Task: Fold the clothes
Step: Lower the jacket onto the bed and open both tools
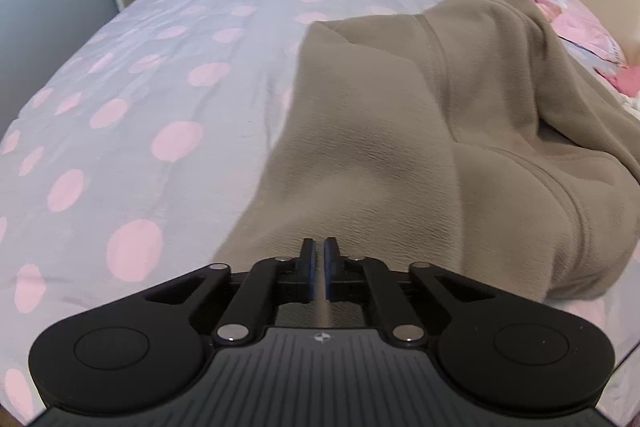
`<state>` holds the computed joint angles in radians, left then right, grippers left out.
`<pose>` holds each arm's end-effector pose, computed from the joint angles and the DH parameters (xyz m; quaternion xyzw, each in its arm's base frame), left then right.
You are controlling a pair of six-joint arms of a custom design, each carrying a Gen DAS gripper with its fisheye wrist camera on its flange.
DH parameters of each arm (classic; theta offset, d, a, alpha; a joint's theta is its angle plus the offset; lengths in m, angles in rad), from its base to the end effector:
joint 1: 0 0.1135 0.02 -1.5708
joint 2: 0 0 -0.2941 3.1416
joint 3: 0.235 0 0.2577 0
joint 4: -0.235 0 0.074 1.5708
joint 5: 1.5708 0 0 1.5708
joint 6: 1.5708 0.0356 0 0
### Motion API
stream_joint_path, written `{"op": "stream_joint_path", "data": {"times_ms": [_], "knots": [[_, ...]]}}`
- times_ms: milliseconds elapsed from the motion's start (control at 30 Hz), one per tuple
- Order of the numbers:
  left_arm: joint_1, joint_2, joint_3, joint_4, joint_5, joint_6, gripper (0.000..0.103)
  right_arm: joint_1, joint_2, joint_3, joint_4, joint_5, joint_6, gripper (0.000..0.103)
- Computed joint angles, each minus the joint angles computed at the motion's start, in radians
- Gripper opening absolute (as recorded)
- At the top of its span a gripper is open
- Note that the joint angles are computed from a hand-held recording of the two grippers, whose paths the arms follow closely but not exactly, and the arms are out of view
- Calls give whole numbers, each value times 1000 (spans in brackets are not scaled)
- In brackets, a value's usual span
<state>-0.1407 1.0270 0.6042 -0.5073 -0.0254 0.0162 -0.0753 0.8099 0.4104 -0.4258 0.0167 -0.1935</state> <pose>0.1848 -0.0253 0.2292 0.0704 0.9464 -0.0076 0.3150 0.1453 -0.0116 0.2038 -0.0520 0.9299 -0.0565 0.3598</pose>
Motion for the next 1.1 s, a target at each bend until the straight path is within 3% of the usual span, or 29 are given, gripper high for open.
{"op": "stream_joint_path", "data": {"times_ms": [67, 233, 300, 367, 500, 700, 833, 900, 1033, 1100], "knots": [[21, -4, 7, 12, -13, -2, 0, 3, 7, 0, 3, -3, -1, 63], [55, -30, 36, -24, 58, -3, 0, 32, 32, -3, 25, 17, -3, 65], [22, -45, 34, -29, 52, -9, 12, 35, 44, -2, 31, 20, -4, 65], [-31, -58, 27, -24, 24, -17, 41, 35, 59, -3, 37, 20, -1, 65], [-142, -50, 23, -19, -52, -50, 44, 33, 88, -4, 44, 14, 7, 66], [-270, 32, 0, 23, -169, -93, 43, 29, 111, -5, 54, 6, 22, 66], [-261, 64, -12, 49, -160, -89, 42, 33, 117, -5, 57, 3, 22, 66], [-234, 72, -16, 60, -134, -90, 36, 37, 125, -5, 60, 3, 21, 66], [-190, 91, -9, 70, -138, -68, 6, 40, 138, -4, 66, 4, 14, 66], [-171, 90, -11, 80, -144, -52, 0, 36, 141, -4, 68, 5, 7, 66]]}}
